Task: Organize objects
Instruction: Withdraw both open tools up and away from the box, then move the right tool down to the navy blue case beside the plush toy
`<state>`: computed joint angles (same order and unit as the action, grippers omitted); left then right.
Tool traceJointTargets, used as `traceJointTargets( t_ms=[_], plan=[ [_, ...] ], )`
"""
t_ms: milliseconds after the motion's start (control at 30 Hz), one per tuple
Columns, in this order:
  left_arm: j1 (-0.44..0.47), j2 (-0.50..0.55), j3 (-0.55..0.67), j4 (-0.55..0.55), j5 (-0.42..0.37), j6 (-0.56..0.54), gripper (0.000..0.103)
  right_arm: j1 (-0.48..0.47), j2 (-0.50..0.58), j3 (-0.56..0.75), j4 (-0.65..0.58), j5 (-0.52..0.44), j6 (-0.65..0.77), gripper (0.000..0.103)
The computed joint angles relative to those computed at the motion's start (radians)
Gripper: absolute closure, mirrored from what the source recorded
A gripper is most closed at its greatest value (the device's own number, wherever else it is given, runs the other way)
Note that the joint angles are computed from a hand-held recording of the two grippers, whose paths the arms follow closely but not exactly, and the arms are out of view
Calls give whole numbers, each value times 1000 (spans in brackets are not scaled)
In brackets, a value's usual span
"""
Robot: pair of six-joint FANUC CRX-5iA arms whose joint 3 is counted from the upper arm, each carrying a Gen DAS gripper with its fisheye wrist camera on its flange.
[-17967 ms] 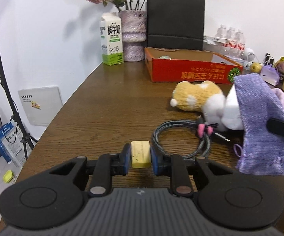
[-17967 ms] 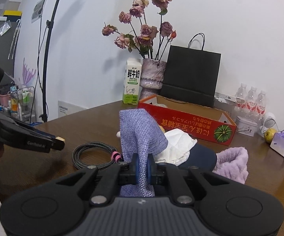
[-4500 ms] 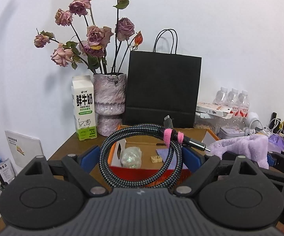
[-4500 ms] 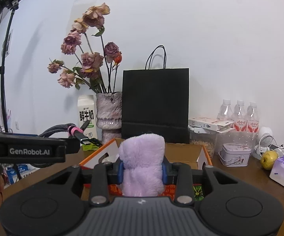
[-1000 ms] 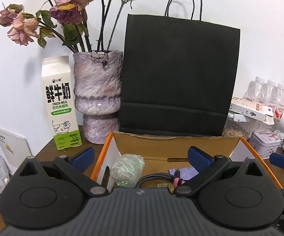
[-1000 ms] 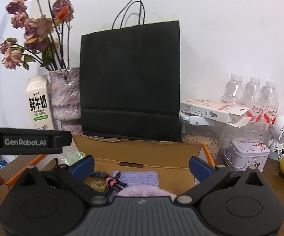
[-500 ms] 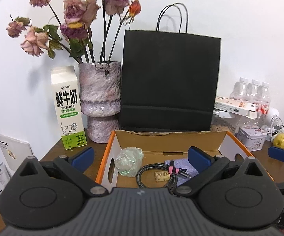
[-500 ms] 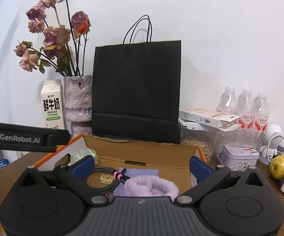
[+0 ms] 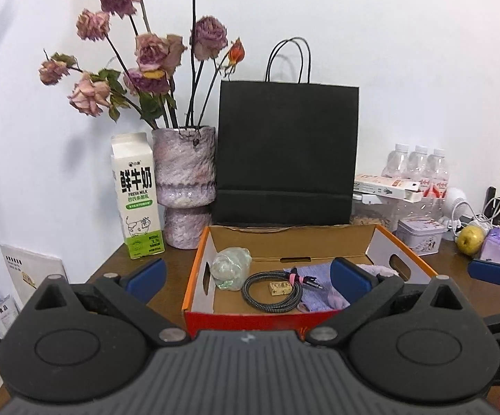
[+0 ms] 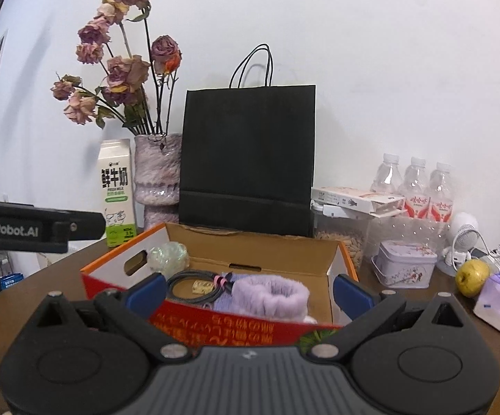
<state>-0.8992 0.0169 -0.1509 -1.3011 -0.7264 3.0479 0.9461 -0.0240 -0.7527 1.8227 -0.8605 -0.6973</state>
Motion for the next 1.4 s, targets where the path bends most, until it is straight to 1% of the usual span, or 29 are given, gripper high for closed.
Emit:
traceJointTargets(
  t_ms=[100, 367, 533, 600, 667, 833, 1067, 1167, 1333, 1400],
  plan=[
    [-44, -19, -33, -55, -32, 45, 0, 40, -12, -16, -27, -26, 7, 0],
    [-140, -66, -120, -158, -96, 139, 0, 140, -32, -50, -96, -92, 11, 0],
    [-187, -98, -167, -177, -132, 170, 0, 212, -36, -64, -143, -150, 7, 0],
    [-207, -113, -191, -189, -150, 203, 0, 241, -36, -69, -162, -173, 4, 0],
    [-220, -117, -206, -185, -176, 215, 0, 268, -35, -74, -176, -192, -3, 0],
    [-211, -148, -255, -131, -164, 204, 0, 347, -18, -73, -236, -238, -4, 0],
    [-232, -196, -315, -114, -197, 219, 0, 457, 31, -58, -333, -284, -11, 0],
    [-222, -220, -337, -89, -174, 198, 0, 494, 51, -45, -374, -299, -3, 0],
    [-183, -270, -376, -25, -100, 138, 0, 535, 71, -21, -434, -311, 5, 0],
    [-199, -279, -389, -38, -109, 151, 0, 542, 76, -10, -455, -317, 8, 0]
  ],
)
